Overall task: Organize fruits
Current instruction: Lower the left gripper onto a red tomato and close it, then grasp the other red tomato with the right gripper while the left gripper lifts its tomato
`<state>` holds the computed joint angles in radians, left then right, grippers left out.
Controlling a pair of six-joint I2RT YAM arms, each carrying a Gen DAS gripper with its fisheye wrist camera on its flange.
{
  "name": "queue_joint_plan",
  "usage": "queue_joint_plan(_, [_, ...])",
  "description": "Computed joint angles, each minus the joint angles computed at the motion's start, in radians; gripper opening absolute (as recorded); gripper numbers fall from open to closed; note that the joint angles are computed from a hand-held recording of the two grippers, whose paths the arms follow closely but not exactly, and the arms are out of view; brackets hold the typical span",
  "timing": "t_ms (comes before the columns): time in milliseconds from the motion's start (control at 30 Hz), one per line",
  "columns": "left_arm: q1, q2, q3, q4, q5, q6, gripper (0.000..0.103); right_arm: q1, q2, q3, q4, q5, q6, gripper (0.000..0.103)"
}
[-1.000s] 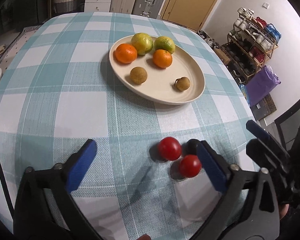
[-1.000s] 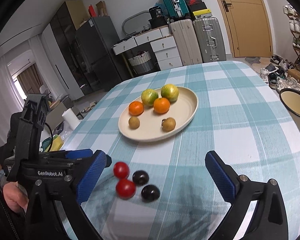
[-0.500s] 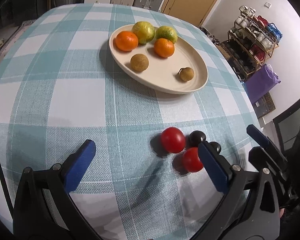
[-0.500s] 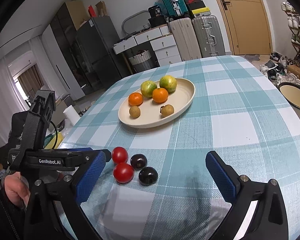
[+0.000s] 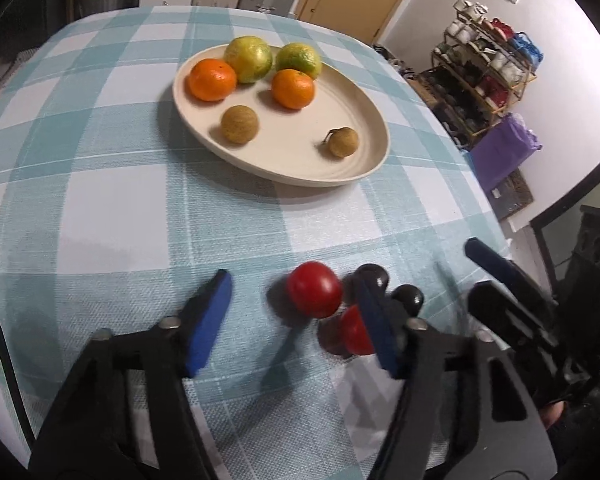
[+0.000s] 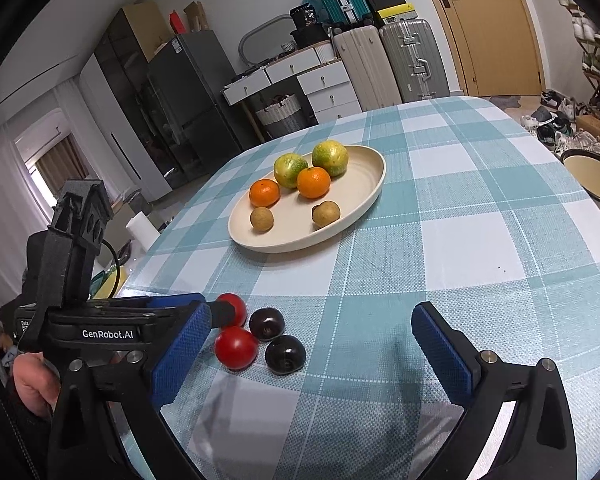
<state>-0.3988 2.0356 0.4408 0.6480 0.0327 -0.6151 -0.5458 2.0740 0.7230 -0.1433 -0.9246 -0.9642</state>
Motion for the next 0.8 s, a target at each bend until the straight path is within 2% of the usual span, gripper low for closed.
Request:
queue_joint_plan(33, [0.012, 0.009, 0.003, 0.013, 0.030, 0.008, 0.047, 0.002, 0.003, 0.001, 0.003, 0.001, 0.003, 0.102])
queue_joint_plan(100, [0.027, 0.025, 0.006, 0.031, 0.067, 0.015, 0.033, 0.009, 0.010, 0.005, 0.005, 0.005, 0.008, 0.102])
queue_joint_plan(167, [0.037, 0.042, 0.010, 0.052, 0.103, 0.024, 0.026, 0.015, 0.016, 0.010, 0.002, 0.006, 0.008, 0.102])
queue_joint_plan(300, [0.015, 0.047, 0.016, 0.051, 0.083, 0.044, 0.026, 0.019, 0.030, 0.022, -0.004, 0.005, 0.011, 0.102])
queue_joint_plan(567, [0.067, 0.050, -0.019, 0.116, 0.135, 0.049, 0.026, 0.013, 0.054, 0.057, -0.040, -0.001, 0.026, 0.102])
queue_joint_plan(800, [0.121, 0.030, -0.082, 0.184, 0.169, 0.066, 0.026, 0.023, 0.015, 0.002, 0.033, 0.021, 0.039, 0.102])
